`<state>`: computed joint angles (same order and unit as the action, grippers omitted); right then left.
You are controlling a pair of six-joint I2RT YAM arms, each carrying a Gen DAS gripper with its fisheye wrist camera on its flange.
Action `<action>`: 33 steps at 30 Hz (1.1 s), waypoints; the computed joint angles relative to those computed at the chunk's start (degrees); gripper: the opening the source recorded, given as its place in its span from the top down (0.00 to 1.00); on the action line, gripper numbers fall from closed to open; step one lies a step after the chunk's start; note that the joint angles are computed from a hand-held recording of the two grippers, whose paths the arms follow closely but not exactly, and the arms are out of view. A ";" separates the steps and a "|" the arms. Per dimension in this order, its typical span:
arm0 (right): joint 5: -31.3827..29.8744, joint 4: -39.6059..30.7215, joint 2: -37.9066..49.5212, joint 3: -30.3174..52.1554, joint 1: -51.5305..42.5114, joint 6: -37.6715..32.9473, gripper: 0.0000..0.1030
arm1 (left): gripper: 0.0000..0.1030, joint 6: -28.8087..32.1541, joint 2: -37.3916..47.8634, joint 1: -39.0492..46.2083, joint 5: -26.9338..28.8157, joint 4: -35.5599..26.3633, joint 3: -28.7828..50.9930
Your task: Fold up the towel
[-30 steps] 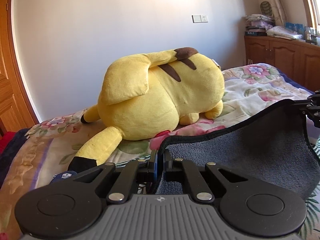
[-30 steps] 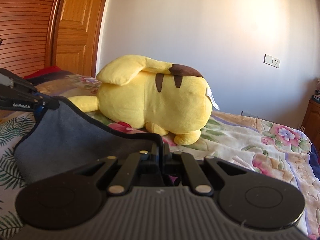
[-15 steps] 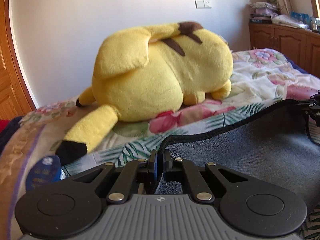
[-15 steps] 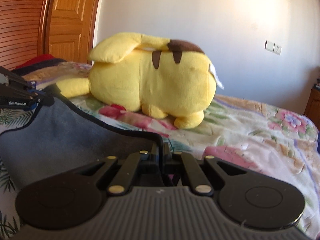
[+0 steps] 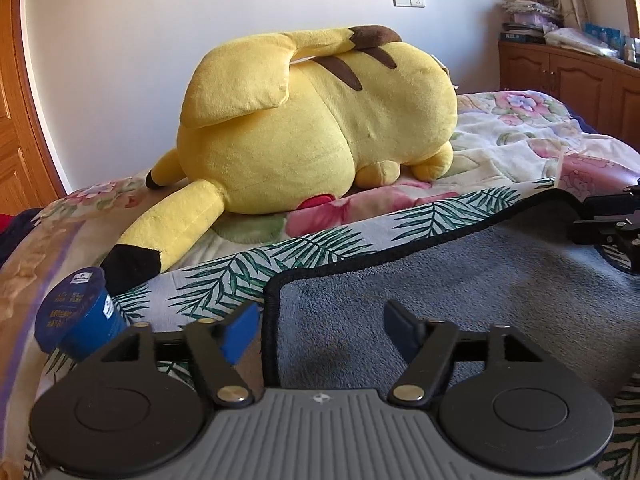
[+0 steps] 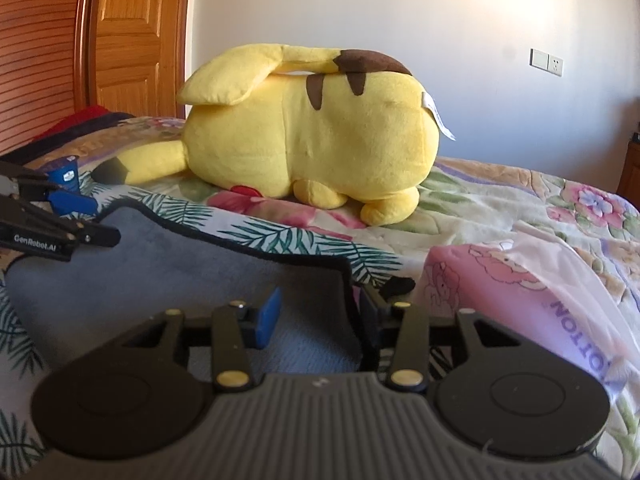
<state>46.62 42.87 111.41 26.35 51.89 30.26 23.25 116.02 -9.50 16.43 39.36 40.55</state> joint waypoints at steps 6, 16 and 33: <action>1.72 -8.93 -6.92 -0.61 2.90 4.60 0.56 | 0.44 -0.44 -6.88 0.62 0.47 -2.95 -3.91; 6.84 -29.24 -19.80 1.90 9.95 12.15 0.56 | 0.37 -0.30 -22.13 2.64 3.01 -10.56 -11.53; 13.10 -59.94 -21.44 10.97 24.51 40.58 0.56 | 0.36 5.59 -46.45 6.51 7.70 -27.06 -22.54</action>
